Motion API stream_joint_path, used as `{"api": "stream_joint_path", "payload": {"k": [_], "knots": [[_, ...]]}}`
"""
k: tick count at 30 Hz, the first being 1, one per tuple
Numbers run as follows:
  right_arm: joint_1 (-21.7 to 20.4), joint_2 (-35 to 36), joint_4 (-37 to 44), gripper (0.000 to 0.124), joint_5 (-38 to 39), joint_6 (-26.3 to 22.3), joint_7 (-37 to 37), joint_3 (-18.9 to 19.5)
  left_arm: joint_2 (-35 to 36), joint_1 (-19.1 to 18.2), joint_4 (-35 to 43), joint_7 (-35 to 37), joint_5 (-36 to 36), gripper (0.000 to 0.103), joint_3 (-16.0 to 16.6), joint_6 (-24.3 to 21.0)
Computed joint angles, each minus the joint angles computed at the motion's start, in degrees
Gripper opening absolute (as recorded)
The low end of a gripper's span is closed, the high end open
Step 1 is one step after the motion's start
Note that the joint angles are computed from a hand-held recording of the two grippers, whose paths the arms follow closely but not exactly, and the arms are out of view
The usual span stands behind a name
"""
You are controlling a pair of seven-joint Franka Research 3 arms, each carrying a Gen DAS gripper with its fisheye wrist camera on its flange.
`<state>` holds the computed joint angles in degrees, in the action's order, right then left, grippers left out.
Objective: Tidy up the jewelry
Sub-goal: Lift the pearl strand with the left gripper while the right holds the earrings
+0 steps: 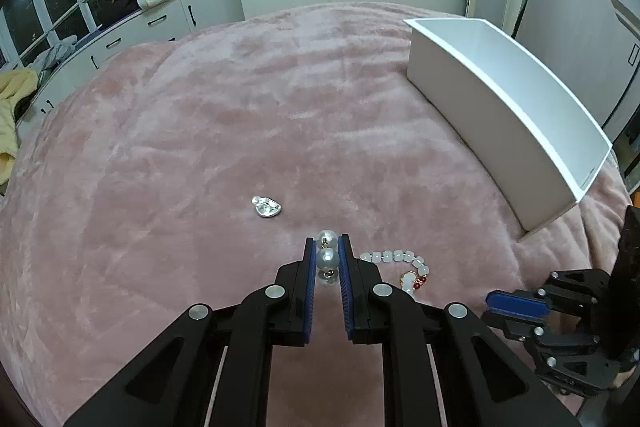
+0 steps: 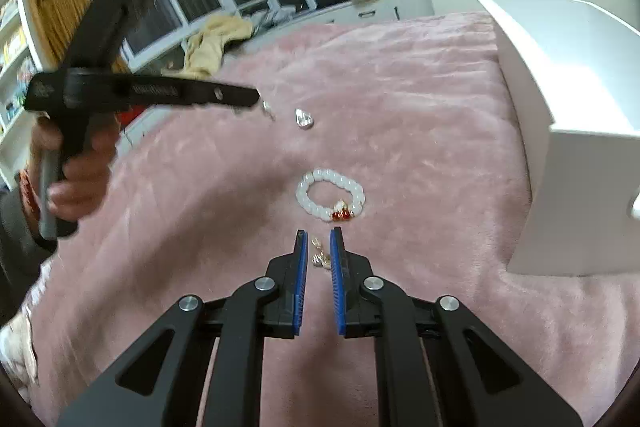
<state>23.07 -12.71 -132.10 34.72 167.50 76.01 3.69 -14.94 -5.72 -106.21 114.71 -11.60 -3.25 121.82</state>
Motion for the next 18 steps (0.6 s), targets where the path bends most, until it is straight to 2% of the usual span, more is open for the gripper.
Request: {"api": "stream_joint_path", "payload": {"k": [1,2,4,5,6,7,8,12,18], "knots": [[-2.97,0.64,0.59,0.069,-6.01,-1.26,4.89,2.29,-0.35,-0.01,-0.24,0.23,0.11,0.016,-0.01,0.06],[-4.18,1.67,1.14,0.073,-9.39,-0.96,6.83,3.39,-0.57,-0.07,-0.44,0.40,0.17,0.016,-0.02,0.05],[-2.42,3.39,2.62,0.056,-8.79,-1.17,4.80,2.20,-0.91,-0.14,-0.68,0.37,0.11,0.016,0.03,-0.04],[-3.44,4.85,4.21,0.049,-12.83,-3.48,6.89,3.13,-0.94,-0.21,-0.72,0.49,-0.17,0.016,0.16,-0.02],[-3.89,5.87,5.20,0.035,-17.57,-5.02,9.80,3.50,-1.18,-0.29,-0.93,0.55,-0.58,0.016,0.29,0.00],[-6.34,7.28,6.51,0.030,-25.50,-7.38,14.99,5.84,-1.37,-0.37,-0.97,0.48,-1.00,0.016,0.39,-0.17],[-6.78,7.81,6.67,0.030,-29.41,-7.88,17.86,6.40,-1.47,-0.40,-0.99,0.42,-1.06,0.016,0.40,-0.20],[-3.50,7.10,5.36,0.018,-23.97,-6.19,13.72,3.65,-2.18,-0.79,-1.12,0.79,-2.16,0.016,0.70,-0.10],[-2.66,4.50,3.67,0.018,-18.60,-4.79,10.56,2.77,-2.52,-1.06,-1.05,0.41,-3.12,0.017,0.92,0.02]]}}
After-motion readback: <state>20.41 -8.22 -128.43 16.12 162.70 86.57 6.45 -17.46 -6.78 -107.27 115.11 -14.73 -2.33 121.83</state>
